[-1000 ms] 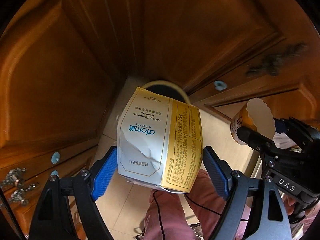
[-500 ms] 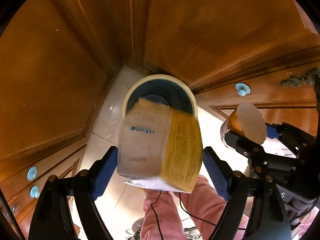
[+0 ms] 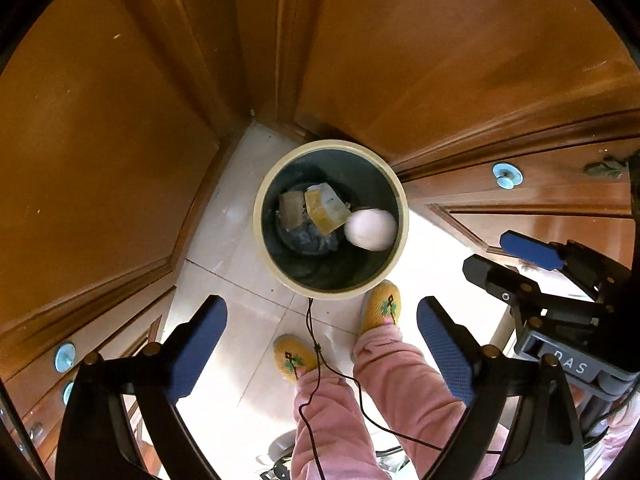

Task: Collect trash
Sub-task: 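Open both tools to drop box and cup into the bin, then raise both tools back up to the counter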

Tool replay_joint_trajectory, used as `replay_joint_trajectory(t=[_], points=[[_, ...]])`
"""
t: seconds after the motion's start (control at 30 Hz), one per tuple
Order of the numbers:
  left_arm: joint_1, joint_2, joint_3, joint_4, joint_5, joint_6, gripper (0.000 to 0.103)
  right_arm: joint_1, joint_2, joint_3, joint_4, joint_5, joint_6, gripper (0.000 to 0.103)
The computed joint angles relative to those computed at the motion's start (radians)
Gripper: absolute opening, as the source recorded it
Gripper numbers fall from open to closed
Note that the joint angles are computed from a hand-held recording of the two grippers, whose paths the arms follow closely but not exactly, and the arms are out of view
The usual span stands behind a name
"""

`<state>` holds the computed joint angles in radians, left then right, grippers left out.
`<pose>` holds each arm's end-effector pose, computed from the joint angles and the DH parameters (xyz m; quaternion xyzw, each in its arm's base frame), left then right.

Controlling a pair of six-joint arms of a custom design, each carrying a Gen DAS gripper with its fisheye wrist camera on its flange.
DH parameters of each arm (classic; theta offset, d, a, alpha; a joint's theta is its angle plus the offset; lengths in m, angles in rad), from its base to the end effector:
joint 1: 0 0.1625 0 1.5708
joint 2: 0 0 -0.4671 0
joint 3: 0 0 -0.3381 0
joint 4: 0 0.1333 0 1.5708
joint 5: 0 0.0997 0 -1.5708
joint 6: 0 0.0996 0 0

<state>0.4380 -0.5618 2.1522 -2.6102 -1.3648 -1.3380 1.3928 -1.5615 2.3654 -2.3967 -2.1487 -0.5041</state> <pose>-0.3175 -0.3184 -0.0620 -0.0702 0.9550 -0.0044 0.2881 0.0174 -0.3491 0.3049 0.1525 -0.9463 -0.0854 0.2720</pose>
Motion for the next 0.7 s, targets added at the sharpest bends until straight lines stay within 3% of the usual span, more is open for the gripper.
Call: replay_joint_trajectory(t=[0.5, 0.7], points=[[-0.05, -0.068, 0.049, 0.023, 0.026, -0.058, 0.095, 0.024, -0.039, 0.018, -0.003, 0.0, 0.019, 0.057], [-0.085, -0.118, 0.035, 0.08, 0.035, -0.088, 0.095, 0.053, -0.088, 0.008, 0.065, 0.003, 0.047, 0.057]])
